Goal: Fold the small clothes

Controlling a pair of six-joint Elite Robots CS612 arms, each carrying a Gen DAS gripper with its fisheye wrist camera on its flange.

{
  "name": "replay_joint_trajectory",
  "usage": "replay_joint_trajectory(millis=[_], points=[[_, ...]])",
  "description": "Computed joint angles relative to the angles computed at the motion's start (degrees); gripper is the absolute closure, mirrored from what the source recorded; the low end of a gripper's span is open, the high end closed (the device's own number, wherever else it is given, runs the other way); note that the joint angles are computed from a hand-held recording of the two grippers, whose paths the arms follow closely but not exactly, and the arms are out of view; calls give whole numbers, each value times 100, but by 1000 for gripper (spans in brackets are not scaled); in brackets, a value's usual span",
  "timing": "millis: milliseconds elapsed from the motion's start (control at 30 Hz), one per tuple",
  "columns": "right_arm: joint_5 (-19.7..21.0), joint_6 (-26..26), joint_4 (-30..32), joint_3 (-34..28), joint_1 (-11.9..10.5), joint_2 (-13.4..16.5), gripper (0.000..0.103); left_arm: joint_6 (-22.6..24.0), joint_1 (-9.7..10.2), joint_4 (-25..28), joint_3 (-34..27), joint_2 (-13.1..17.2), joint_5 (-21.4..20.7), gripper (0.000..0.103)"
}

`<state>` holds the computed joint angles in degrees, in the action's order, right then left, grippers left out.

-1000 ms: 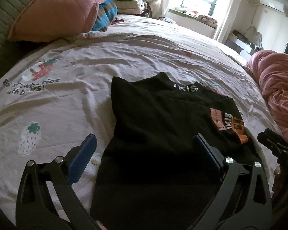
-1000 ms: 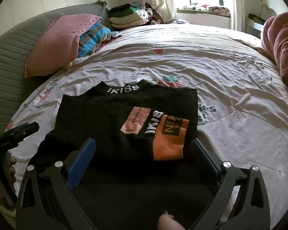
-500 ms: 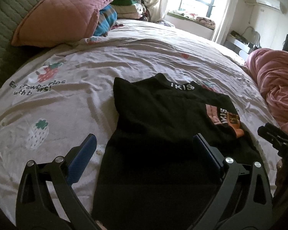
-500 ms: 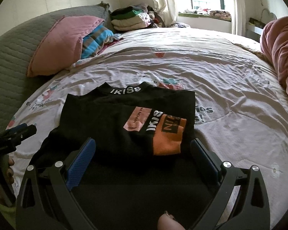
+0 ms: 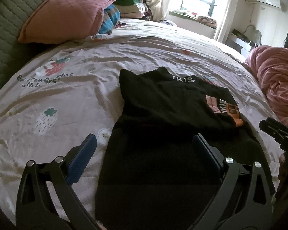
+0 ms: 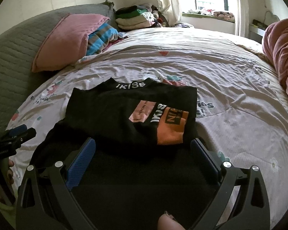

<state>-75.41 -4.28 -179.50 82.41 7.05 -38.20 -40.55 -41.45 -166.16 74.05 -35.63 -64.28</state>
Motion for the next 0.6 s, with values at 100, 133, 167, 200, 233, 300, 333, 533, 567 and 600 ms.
replay_joint_trajectory(millis=[100, 133, 167, 200, 233, 300, 333, 533, 567, 600], points=[[36, -16, -19, 62, -2, -32, 5, -37, -23, 19, 65, -35, 12, 10], [49, -28, -13, 79, -3, -41, 5, -44, -32, 28, 82, -43, 23, 10], [57, -37, -10, 90, -4, -46, 5, -53, -37, 33, 95, -48, 29, 10], [60, -45, -16, 111, -3, -55, 5, -65, -46, 38, 115, -57, 36, 10], [69, -51, -16, 132, -3, -65, 5, -75, -53, 34, 136, -68, 43, 10], [99, -66, -22, 170, -9, -83, 5, -84, -67, 38, 162, -81, 52, 10], [114, -81, -16, 186, -10, -92, 5, -96, -75, 51, 181, -92, 62, 10], [109, -193, -24, 316, 3, -151, 5, -194, -133, 88, 346, -174, 60, 10], [98, -206, -9, 340, 7, -162, 5, -209, -142, 91, 374, -189, 55, 10], [106, -226, 5, 364, 7, -174, 5, -221, -144, 109, 381, -195, 51, 10]])
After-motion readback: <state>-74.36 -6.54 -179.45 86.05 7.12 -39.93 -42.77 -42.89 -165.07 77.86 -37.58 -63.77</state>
